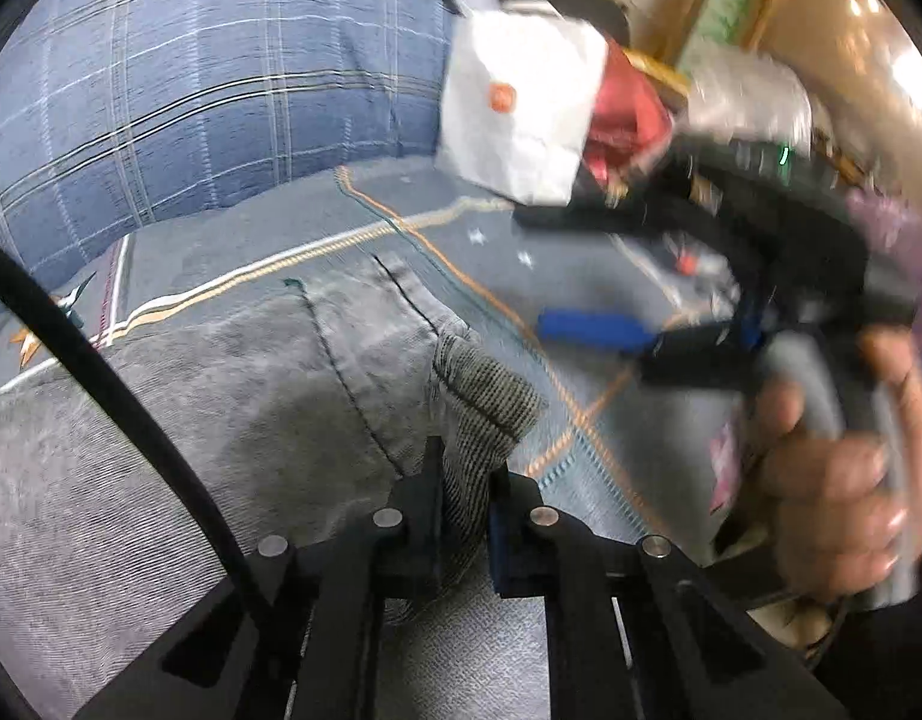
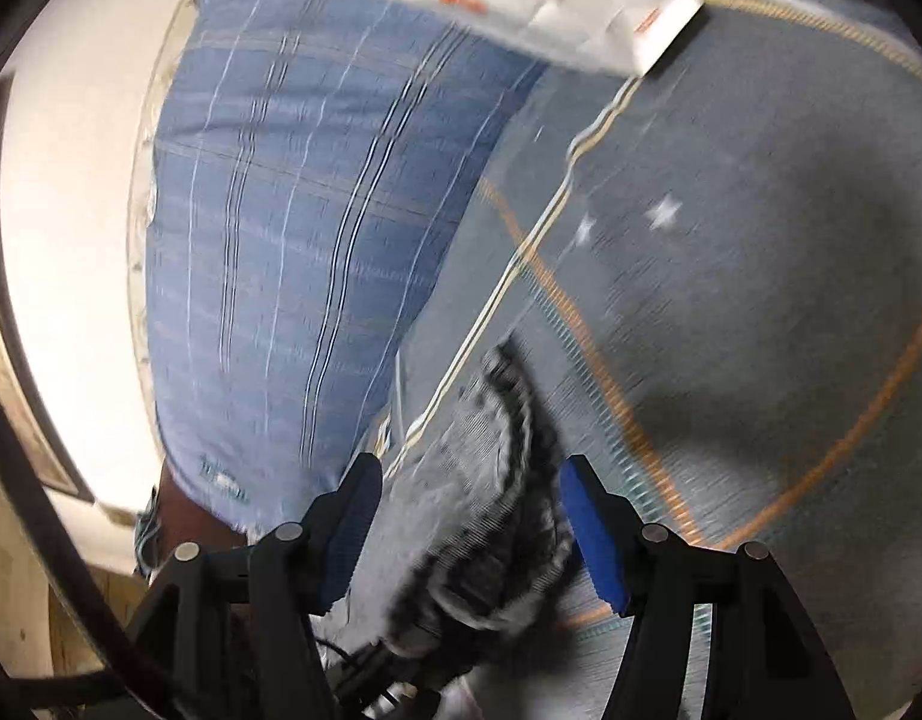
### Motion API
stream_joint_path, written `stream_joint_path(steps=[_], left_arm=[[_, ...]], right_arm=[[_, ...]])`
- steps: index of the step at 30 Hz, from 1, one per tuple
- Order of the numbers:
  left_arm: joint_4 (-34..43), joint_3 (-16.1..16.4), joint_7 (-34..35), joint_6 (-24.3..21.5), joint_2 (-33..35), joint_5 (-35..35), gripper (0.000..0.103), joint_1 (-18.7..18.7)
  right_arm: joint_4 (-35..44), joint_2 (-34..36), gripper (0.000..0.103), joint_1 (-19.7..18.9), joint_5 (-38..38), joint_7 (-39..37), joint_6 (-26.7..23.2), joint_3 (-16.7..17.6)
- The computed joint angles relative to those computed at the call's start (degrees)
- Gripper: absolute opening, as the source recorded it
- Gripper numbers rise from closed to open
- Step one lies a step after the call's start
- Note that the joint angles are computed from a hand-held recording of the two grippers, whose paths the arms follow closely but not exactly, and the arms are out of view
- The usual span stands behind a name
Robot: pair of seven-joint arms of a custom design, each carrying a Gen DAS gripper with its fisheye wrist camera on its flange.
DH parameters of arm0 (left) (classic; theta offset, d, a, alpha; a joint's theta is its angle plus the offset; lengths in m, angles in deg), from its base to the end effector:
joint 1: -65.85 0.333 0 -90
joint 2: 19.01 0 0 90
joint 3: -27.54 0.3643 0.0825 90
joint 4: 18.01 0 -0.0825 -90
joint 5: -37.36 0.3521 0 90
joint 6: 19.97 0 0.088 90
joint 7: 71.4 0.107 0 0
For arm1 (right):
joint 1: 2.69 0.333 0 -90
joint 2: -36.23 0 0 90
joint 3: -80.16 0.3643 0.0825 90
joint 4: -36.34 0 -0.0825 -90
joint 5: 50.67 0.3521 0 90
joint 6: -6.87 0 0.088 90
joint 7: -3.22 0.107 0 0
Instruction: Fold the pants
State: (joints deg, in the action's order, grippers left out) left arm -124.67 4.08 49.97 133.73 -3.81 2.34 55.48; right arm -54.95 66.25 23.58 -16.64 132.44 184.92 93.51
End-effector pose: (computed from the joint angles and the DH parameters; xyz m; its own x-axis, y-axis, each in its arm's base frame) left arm 0.5581 -0.3201 0.5085 -0.6333 -0.7090 0.3101 -0.7094 0.3718 -0.5987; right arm 0.6138 0.3928 0.4992 -0.2814 -0.4629 -0.8406 -0.7342 0.6679 -0.1221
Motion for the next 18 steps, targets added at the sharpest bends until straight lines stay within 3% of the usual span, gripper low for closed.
stream_joint_path(steps=[4,6,8,11,14,15,18], left_arm=[[-1.2,-0.2,0.9,1.0,-1.0,-1.0,0.011,0.1],[-1.2,-0.3,1.0,0.6,-1.0,-1.7,0.011,0.1],[-1.4,0.2,0.1,0.4,-1.1,-0.5,0.011,-0.6],[-0.3,0.7,-1.7,-0.5,0.3,2.4,0.011,-1.5],[0.0,0.1,-2.1,-0.7,0.6,2.0,0.011,-0.9],[-0.3,-0.2,-1.5,-0.3,0.2,1.0,0.011,-0.3],[-0.7,-0.8,0.7,0.2,-0.8,-3.6,0.010,1.4]], right_arm=[[4.1,2.3,0.065,-0.1,-0.5,0.4,-6.3,0.0],[4.9,3.3,0.065,-1.3,1.3,-0.9,-6.6,2.1],[5.6,4.6,0.066,-3.8,5.0,-3.9,-5.4,6.2],[6.3,5.5,0.066,-4.6,8.3,-7.4,-4.7,8.1],[8.0,5.0,0.066,0.2,0.6,-0.6,-10.4,0.2],[7.5,4.7,0.066,0.6,0.3,0.5,-10.4,-0.4],[2.7,2.9,0.066,-2.8,8.2,-5.7,-1.4,5.3]])
